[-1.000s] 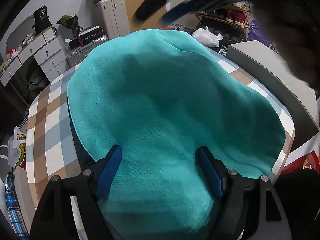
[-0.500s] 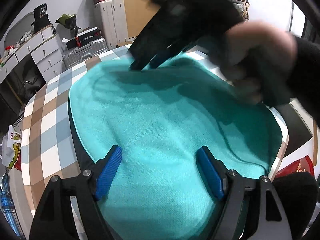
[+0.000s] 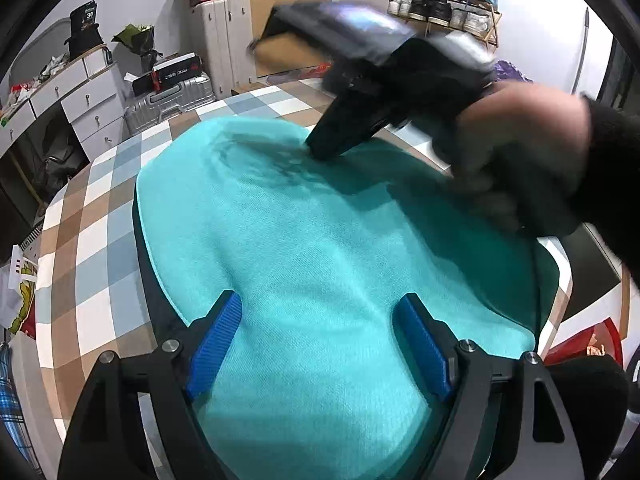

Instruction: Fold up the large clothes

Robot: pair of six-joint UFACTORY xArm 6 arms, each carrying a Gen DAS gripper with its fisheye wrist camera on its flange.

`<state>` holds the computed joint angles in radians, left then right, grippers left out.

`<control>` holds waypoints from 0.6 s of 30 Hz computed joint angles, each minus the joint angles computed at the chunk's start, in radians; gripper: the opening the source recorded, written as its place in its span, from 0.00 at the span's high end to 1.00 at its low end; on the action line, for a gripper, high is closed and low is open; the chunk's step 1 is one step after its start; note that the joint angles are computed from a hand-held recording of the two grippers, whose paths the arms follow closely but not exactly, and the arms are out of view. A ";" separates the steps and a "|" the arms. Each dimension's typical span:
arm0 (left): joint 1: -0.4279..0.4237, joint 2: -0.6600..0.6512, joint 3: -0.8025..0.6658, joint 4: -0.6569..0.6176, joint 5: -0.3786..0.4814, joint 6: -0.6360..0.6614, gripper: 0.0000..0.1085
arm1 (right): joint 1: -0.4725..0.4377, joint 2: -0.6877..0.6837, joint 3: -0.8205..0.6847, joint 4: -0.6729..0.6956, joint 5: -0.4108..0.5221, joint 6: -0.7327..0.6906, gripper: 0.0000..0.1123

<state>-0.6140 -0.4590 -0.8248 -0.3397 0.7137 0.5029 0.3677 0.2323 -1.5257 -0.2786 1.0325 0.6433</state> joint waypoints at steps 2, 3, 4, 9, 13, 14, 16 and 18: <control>0.008 0.001 -0.004 -0.016 0.010 0.017 0.30 | -0.003 -0.064 0.036 0.035 0.000 -0.028 0.81; 0.015 0.002 -0.007 -0.032 0.018 0.029 0.30 | -0.004 -0.130 0.094 0.059 -0.038 -0.021 0.81; 0.020 0.006 -0.012 -0.043 0.024 0.040 0.30 | -0.005 -0.220 0.176 0.104 -0.095 -0.020 0.81; 0.032 0.010 -0.022 -0.080 0.048 0.072 0.30 | 0.110 -0.539 0.428 0.135 -0.101 0.014 0.78; 0.033 0.010 -0.019 -0.088 0.042 0.077 0.30 | 0.170 -0.608 0.564 0.212 -0.121 0.047 0.79; 0.033 0.007 -0.016 -0.098 0.043 0.085 0.30 | 0.180 -0.599 0.597 0.212 -0.132 0.072 0.79; 0.028 -0.008 -0.003 -0.116 0.036 0.112 0.30 | 0.182 -0.579 0.684 0.276 -0.236 0.084 0.79; 0.023 -0.016 0.002 -0.095 0.031 0.118 0.30 | 0.188 -0.590 0.752 0.229 -0.356 0.158 0.79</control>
<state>-0.5914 -0.4754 -0.8228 -0.4345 0.7444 0.6206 0.5558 -0.3582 -0.7740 -0.0500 0.6767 0.8018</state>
